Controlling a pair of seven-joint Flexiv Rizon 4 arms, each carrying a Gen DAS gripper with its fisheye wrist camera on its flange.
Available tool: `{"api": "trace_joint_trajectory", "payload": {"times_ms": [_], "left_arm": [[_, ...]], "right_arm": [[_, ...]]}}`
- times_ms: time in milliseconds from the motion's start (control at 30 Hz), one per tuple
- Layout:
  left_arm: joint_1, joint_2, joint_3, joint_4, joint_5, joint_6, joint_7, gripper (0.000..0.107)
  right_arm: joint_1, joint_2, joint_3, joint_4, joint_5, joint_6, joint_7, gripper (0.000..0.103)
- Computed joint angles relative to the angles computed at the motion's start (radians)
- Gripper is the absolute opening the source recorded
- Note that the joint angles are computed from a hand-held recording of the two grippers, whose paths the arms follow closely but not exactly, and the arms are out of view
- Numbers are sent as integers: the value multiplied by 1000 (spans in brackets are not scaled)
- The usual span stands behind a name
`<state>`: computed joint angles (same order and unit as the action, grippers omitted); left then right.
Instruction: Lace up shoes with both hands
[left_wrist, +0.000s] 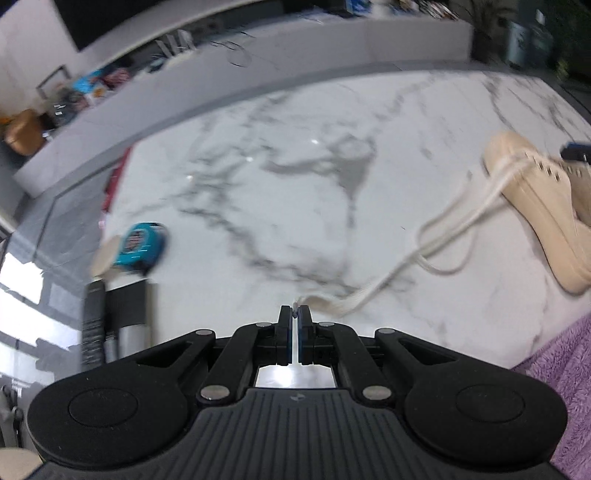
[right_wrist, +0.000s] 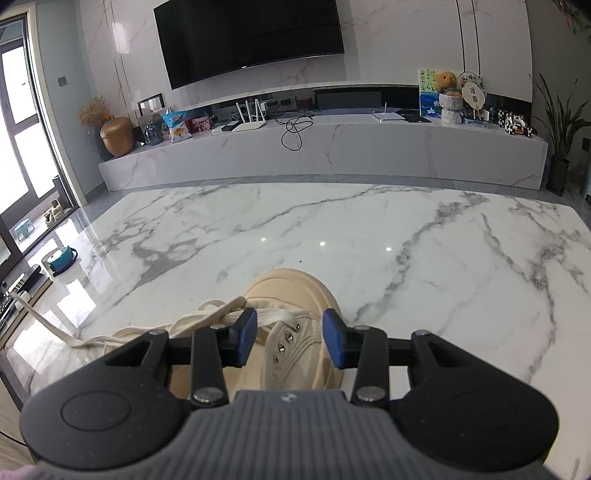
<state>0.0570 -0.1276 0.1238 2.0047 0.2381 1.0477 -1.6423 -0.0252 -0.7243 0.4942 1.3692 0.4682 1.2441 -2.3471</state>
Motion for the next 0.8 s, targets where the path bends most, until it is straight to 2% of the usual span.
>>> {"api": "trace_joint_trajectory", "payload": {"times_ms": [300,533,667,800], "left_arm": [[-11,-136,-69,-43,-182,55,219,1],[-18,-187,-170,-40,-424,88,483,1],[-48,-248,-187,-68,-487,155,529,1],[-45,-301,-222,-96,-555,197,573,1]], "right_arm": [[8,-11,-11,-14,-2,-21,20,43],[15,-15,-19,-22,-5,-33,26,43],[12,-19,-16,-29,1,-45,26,43],[13,-17,-17,-26,5,-43,16,43]]}}
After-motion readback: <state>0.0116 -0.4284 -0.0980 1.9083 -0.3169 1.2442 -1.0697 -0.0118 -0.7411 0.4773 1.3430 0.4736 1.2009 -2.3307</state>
